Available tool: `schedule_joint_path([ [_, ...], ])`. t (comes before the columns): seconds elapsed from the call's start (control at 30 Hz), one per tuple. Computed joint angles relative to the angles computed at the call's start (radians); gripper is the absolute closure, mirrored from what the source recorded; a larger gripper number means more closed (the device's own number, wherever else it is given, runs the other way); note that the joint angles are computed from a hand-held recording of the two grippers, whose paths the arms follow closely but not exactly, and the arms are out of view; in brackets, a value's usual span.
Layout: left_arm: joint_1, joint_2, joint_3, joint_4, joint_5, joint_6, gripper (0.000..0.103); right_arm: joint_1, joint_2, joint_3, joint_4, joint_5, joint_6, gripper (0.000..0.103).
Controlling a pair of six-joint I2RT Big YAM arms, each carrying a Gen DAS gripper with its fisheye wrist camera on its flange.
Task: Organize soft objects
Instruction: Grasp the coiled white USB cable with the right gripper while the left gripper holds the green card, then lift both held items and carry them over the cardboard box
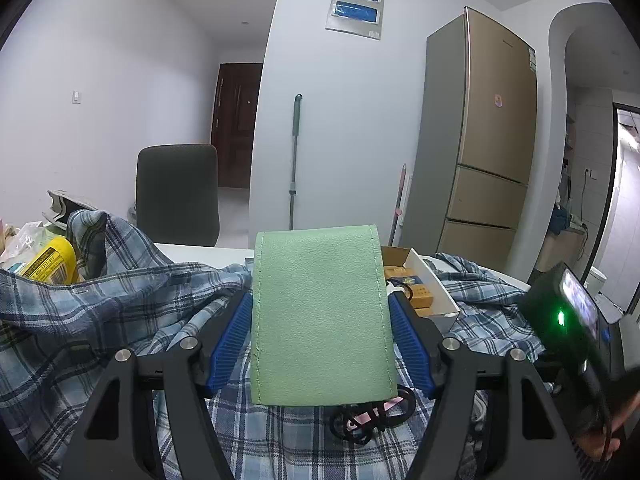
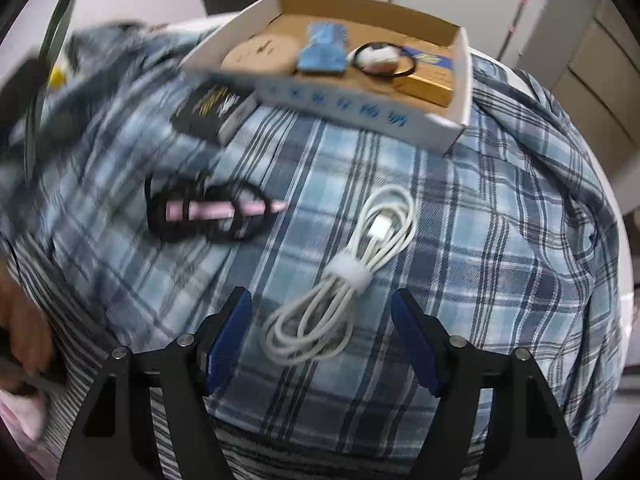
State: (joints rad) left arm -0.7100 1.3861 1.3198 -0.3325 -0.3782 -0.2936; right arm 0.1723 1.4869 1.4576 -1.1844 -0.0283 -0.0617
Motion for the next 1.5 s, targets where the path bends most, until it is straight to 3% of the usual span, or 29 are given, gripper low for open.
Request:
schedule_joint_path([
  [0.1,-0.001,0.000,0.000,-0.001,-0.001,0.001,0.032,0.019,-0.027,-0.034,0.021,0.087,-0.046,0.041],
  [0.23,-0.002,0.001,0.001,-0.003,0.000,-0.001,0.032,-0.013,-0.049,-0.040,-0.021,0.070,-0.052,0.060],
  [0.33,-0.003,0.002,0.001,-0.004,0.001,0.000,0.032,-0.041,-0.066,-0.047,-0.012,0.050,-0.065,0.062],
  [0.43,-0.003,0.002,0.001,-0.003,0.003,0.005,0.032,-0.072,-0.081,-0.062,0.016,0.009,-0.064,0.053],
  [0.63,-0.001,0.002,0.002,-0.005,0.004,-0.002,0.032,-0.069,-0.017,-0.015,0.032,-0.024,-0.025,0.052],
  [0.7,0.000,0.002,0.001,-0.005,0.006,-0.003,0.032,-0.037,0.005,-0.012,0.042,-0.004,-0.006,0.064],
  [0.83,0.000,0.002,0.003,-0.010,0.011,0.001,0.032,-0.034,-0.009,-0.037,0.075,0.006,-0.028,0.076],
  [0.97,-0.001,0.000,0.002,-0.008,0.012,0.003,0.032,-0.027,-0.077,-0.116,0.178,0.025,-0.062,0.082],
  [1.07,-0.002,-0.001,0.000,-0.004,0.011,0.003,0.032,-0.018,-0.158,-0.204,0.328,0.047,-0.091,0.085],
  [1.27,-0.006,-0.006,-0.006,0.013,0.018,0.011,0.032,-0.037,-0.245,-0.290,0.477,-0.003,-0.053,0.090],
  [1.33,-0.009,-0.008,-0.008,0.018,0.017,0.017,0.032,-0.038,-0.240,-0.279,0.471,-0.013,-0.064,0.090],
  [1.43,-0.013,-0.006,-0.006,0.019,0.012,0.025,0.032,-0.024,-0.193,-0.229,0.352,-0.018,-0.119,0.090],
  [1.5,-0.013,-0.007,-0.007,0.021,0.013,0.027,0.032,-0.014,-0.176,-0.228,0.330,0.026,-0.121,0.089],
])
